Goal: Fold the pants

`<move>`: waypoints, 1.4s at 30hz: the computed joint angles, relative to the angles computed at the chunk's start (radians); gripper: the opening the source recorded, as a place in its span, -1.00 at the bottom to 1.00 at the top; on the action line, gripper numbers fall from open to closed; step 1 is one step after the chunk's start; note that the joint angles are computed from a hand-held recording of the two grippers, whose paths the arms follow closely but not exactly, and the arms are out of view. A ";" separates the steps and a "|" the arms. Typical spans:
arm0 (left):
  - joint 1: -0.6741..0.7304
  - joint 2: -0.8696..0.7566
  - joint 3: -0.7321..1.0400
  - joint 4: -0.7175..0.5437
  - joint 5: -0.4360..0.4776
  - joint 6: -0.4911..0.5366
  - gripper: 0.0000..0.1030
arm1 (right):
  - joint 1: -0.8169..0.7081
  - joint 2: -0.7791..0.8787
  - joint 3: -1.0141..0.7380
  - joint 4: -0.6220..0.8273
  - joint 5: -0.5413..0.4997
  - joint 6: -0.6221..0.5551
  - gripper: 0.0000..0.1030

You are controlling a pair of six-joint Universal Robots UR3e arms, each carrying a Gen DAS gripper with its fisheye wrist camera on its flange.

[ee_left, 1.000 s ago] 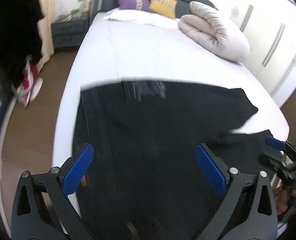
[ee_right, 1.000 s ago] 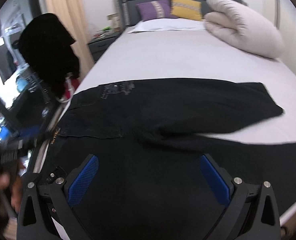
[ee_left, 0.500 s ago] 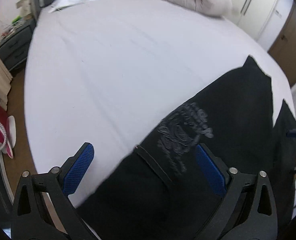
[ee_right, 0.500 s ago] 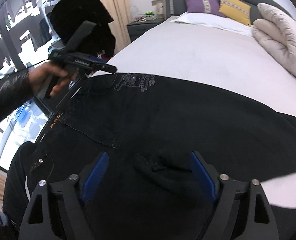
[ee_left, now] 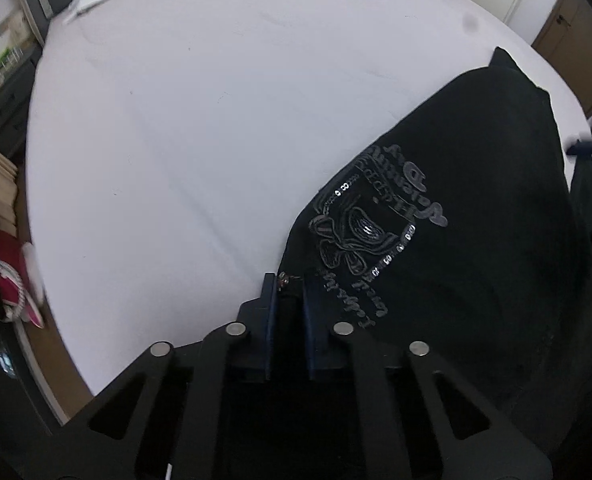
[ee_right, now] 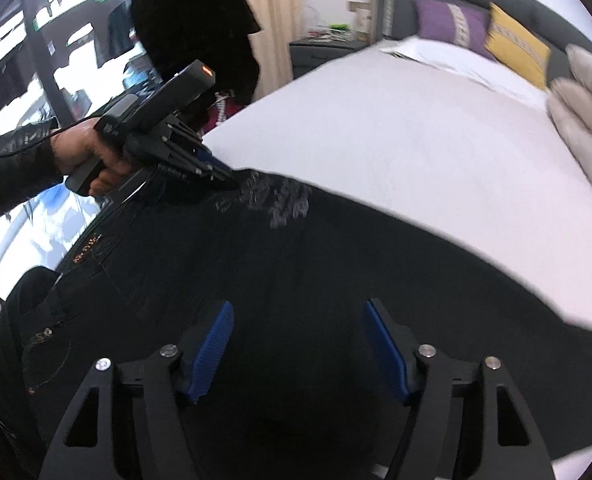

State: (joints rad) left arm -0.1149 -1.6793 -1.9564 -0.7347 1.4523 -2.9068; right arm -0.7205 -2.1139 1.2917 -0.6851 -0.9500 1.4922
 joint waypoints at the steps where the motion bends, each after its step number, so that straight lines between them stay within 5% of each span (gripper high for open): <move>1: -0.004 0.019 -0.013 0.017 0.005 -0.012 -0.86 | 0.072 0.017 0.024 -0.095 0.004 0.075 0.35; 4: -0.008 0.123 -0.103 0.081 0.013 -0.033 -0.86 | 0.292 0.108 0.067 -0.401 -0.031 0.306 0.35; 9: -0.107 0.230 -0.202 0.194 0.124 -0.074 -0.87 | 0.536 0.252 0.063 -0.682 -0.132 0.455 0.30; 11: -0.216 0.297 -0.262 0.228 0.187 -0.156 -0.87 | 0.606 0.311 0.041 -0.743 -0.180 0.481 0.24; 17: -0.213 0.480 -0.311 0.144 0.181 -0.167 -0.87 | 0.727 0.429 0.004 -0.825 -0.311 0.491 0.17; 18: -0.213 0.480 -0.323 0.153 0.163 -0.169 -0.87 | 0.744 0.458 -0.016 -0.813 -0.338 0.501 -0.08; 19: -0.223 0.523 -0.330 0.117 0.173 -0.184 -0.87 | 0.753 0.480 -0.040 -0.779 -0.355 0.513 -0.54; 22: -0.306 0.539 -0.377 0.153 0.225 -0.265 -0.87 | 0.745 0.494 -0.073 -0.720 -0.343 0.558 -0.82; 32: -0.147 0.741 -0.467 0.073 0.099 -0.222 -0.87 | 0.616 0.378 -0.074 -0.479 -0.110 0.656 -0.88; 39: -0.347 0.884 -0.468 -0.064 0.163 -0.354 -0.87 | 0.553 0.122 0.002 -0.219 -0.085 0.441 -0.88; 42: -0.562 0.864 -0.449 -0.076 0.255 -0.471 -0.87 | 0.396 -0.057 -0.015 -0.005 -0.122 0.186 -0.88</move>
